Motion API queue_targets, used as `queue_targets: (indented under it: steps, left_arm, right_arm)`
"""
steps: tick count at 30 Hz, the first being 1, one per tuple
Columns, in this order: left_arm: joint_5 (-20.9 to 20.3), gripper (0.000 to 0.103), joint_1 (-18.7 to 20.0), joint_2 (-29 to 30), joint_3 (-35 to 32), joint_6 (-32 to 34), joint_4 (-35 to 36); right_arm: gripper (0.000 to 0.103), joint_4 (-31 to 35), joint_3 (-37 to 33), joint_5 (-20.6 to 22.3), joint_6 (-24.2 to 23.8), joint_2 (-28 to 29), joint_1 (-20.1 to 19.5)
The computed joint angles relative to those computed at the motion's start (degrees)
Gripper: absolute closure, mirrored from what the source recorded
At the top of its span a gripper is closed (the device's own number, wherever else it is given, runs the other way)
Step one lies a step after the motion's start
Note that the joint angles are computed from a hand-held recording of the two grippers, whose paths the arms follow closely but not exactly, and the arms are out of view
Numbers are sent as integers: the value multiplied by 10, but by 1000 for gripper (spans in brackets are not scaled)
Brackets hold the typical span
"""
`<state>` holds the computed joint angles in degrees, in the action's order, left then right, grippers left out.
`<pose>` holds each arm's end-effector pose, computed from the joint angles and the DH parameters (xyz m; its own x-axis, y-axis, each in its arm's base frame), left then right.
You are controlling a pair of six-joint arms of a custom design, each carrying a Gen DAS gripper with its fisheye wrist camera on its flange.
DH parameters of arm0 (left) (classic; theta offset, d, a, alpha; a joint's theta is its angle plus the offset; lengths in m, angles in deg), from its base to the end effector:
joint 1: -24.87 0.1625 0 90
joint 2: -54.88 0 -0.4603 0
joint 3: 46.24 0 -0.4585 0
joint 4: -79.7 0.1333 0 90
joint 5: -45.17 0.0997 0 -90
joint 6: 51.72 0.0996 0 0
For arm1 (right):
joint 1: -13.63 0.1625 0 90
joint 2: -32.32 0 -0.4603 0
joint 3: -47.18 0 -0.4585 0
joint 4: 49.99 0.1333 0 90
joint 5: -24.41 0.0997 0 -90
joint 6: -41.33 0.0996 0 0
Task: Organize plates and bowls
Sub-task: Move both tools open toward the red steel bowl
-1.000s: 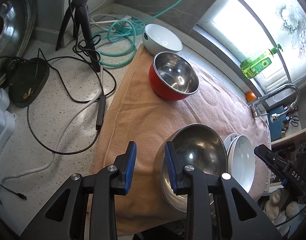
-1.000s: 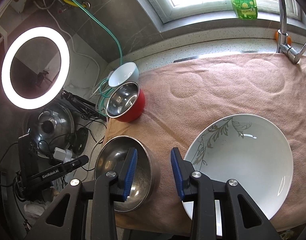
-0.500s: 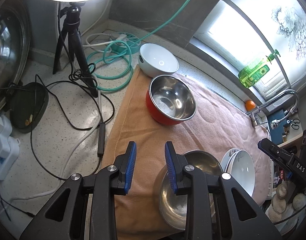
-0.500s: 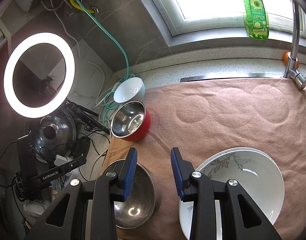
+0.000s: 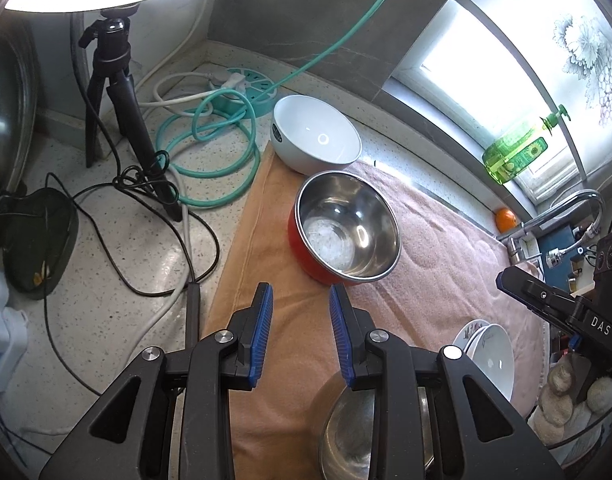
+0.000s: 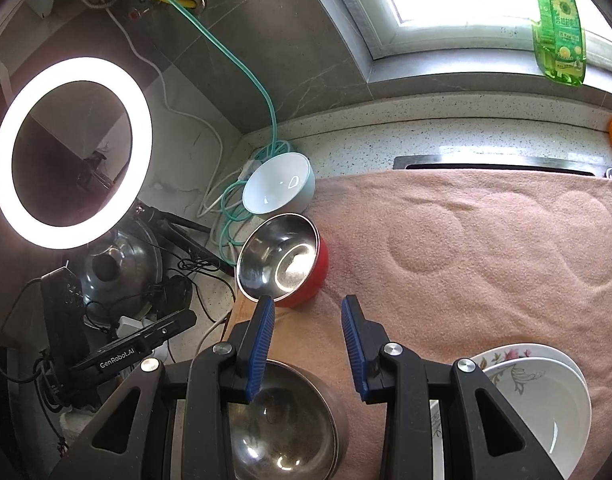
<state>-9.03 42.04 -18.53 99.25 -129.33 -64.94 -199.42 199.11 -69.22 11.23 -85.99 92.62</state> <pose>-0.2716 -0.2844 0.0604 -0.9057 -0.0977 -0.4125 0.1253 0.8678 -0.4808 0.0680 -0.3153 0.2678 -0.9292 -0.2549 0.2677 -0.3399 0.8737 -0.3481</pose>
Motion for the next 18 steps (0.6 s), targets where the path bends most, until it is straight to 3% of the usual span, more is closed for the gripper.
queue_targets:
  steps: [18]
  left_arm:
    - [4,76,76,57,-23,87,-83]
  right_arm:
    - [72,-78,-55,-30,30,193,26]
